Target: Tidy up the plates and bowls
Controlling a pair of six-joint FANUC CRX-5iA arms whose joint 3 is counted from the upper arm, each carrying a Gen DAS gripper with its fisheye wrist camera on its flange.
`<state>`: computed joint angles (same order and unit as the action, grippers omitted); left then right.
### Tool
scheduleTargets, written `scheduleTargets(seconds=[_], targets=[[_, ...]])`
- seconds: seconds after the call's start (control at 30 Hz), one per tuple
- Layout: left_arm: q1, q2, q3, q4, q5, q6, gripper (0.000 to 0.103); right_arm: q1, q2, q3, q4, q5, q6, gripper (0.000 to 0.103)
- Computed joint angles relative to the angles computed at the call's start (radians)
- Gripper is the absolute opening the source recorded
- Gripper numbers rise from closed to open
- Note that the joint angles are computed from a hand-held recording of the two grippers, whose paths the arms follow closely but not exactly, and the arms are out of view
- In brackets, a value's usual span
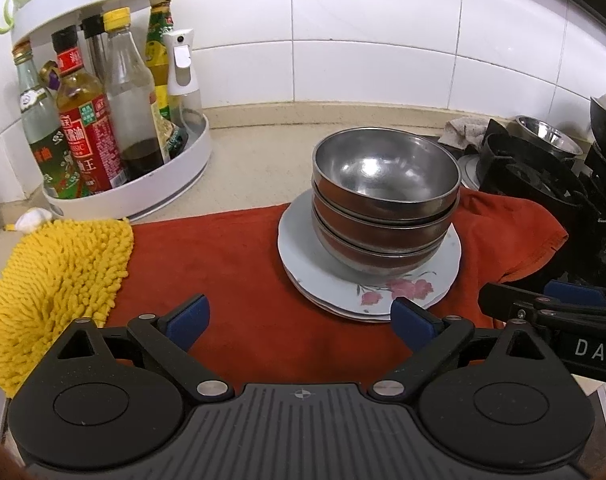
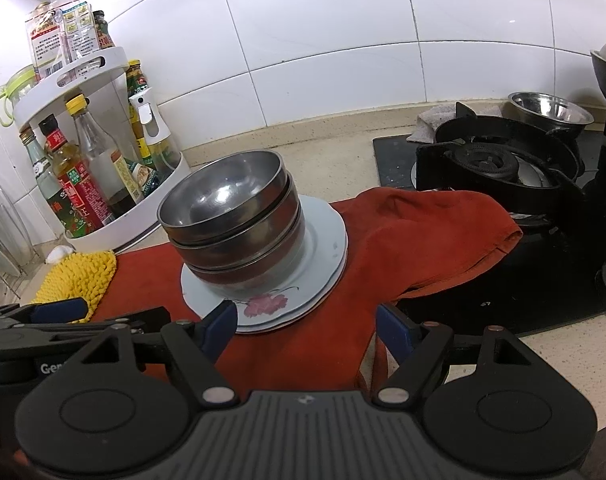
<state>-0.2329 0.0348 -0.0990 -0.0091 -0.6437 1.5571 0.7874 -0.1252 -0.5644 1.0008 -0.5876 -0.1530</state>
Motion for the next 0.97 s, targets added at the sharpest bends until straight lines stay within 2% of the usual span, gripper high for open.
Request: scheduleTargets(seconds=[0.33,0.53,0.73,0.87,0.97], targets=[[0.01,-0.002,-0.009,0.017,0.009,0.01,0.103,-0.007,-0.005,-0.004,0.008,0.013,0.002,0.072],[-0.007,-0.011,-0.011,-0.046,0.043,0.06,0.103,-0.015,-0.007,-0.009,0.018,0.026,-0.008,0.072],[-0.045,-0.032,-0.007,-0.205,0.085,0.195,0.103,-0.024,-0.01,-0.016,0.042,0.04,-0.025,0.072],[-0.034,-0.032,-0.015,-0.173,0.095,0.164,0.103,-0.026,-0.011,-0.017,0.051,0.041,-0.034,0.072],[-0.013,-0.019,-0.019,-0.087,0.075,0.076,0.103,-0.029,-0.01,-0.018,0.05,0.048,-0.035,0.072]])
